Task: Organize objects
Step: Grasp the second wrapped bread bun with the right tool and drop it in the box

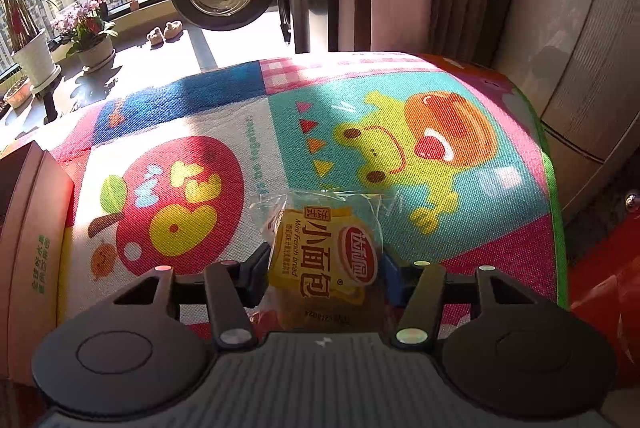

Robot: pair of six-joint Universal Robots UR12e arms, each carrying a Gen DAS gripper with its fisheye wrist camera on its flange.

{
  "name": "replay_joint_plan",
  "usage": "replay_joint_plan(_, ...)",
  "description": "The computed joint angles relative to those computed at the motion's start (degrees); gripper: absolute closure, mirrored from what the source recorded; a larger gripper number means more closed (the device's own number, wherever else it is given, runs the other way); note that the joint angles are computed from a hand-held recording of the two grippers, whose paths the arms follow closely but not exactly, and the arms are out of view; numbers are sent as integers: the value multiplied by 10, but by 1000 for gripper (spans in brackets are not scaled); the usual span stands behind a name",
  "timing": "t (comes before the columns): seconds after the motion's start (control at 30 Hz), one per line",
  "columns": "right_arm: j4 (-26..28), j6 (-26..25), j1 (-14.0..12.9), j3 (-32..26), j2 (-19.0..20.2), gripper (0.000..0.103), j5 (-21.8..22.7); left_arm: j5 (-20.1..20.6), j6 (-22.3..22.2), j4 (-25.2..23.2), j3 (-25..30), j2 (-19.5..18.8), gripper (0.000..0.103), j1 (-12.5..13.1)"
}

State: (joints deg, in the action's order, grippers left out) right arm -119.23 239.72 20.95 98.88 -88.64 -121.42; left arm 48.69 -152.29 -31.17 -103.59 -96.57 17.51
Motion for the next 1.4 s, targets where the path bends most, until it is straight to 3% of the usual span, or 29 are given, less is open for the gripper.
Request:
replay_joint_plan(0.3,40,-23,85,-30,-8,49,13,-2,-1,-2,0,1,89,1)
replay_joint_plan(0.47,19,-64,123,-59,15,49,57,-4,-4,-5,2,0,89,0)
replay_joint_plan(0.6,10,-112,136,-94,44,49,91,-3,-4,3,1,-1,89,0)
replay_joint_plan(0.87,-53,-184,129,-144,79,49,124,0,-2,1,2,-4,89,-1)
replay_joint_plan(1.03,-81,-204,113,-191,116,49,102,0,-1,1,2,-4,89,-1)
replay_joint_plan(1.2,-81,-257,104,-244,164,49,40,-1,0,-2,3,-6,89,0)
replay_joint_plan(1.4,-72,-230,83,-264,193,49,35,-1,1,-1,3,-6,89,0)
